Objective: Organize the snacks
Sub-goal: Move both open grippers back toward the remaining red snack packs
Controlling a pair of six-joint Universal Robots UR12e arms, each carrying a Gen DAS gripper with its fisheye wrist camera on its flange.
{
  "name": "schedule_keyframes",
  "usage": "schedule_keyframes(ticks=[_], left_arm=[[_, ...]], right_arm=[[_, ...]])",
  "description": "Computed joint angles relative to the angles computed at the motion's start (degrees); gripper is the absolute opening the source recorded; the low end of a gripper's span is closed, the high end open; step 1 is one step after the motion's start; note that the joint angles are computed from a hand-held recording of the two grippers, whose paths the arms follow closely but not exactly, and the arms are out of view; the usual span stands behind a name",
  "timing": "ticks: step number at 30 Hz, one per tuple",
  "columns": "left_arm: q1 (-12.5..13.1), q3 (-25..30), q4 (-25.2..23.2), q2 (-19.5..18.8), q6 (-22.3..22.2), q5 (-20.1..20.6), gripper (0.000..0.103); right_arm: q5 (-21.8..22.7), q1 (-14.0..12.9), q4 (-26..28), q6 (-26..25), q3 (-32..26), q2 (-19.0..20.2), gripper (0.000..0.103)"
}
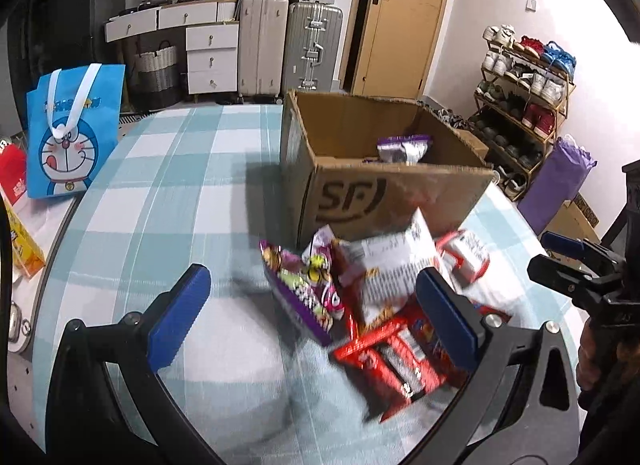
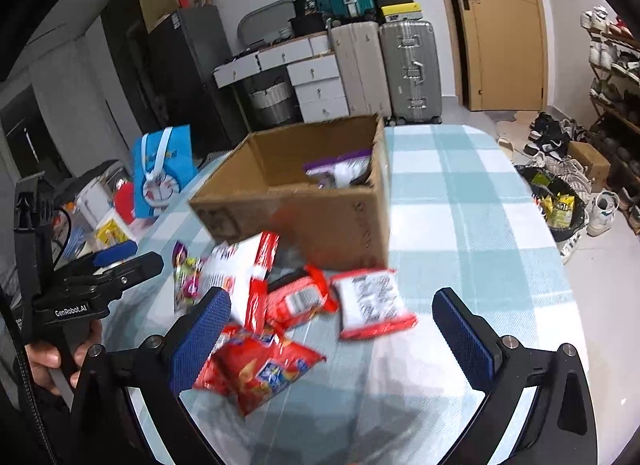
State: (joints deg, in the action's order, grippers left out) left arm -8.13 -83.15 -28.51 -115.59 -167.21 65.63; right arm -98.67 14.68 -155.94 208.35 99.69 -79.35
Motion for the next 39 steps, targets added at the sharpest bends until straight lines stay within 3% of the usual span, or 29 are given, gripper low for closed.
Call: schedule_keyframes(ticks=[10, 24, 32, 39], left_arm=[[0.42, -2.08, -3.50, 0.78, -1.00, -0.47, 0.103], [0.10, -3.17, -7.63, 0.41, 1.21, 0.50, 0.103], [0.00, -3.03, -8.67, -0.02, 1.25, 0.19, 0.103], [0.10, -2.80, -9.62, -0.11, 2.44, -1.04, 0.103]], right_arm=[[3.62, 0.24, 0.83, 1.55, 1.49, -0.18, 0.103], [7.82, 0.76, 3.54, 0.21, -0.20, 2.19, 0.103], [5.81, 1.25, 7.28, 0.41, -1.45, 3.43, 0.103], [2.78, 0.48, 8.21, 1.99, 1.17, 1.10, 0.103]])
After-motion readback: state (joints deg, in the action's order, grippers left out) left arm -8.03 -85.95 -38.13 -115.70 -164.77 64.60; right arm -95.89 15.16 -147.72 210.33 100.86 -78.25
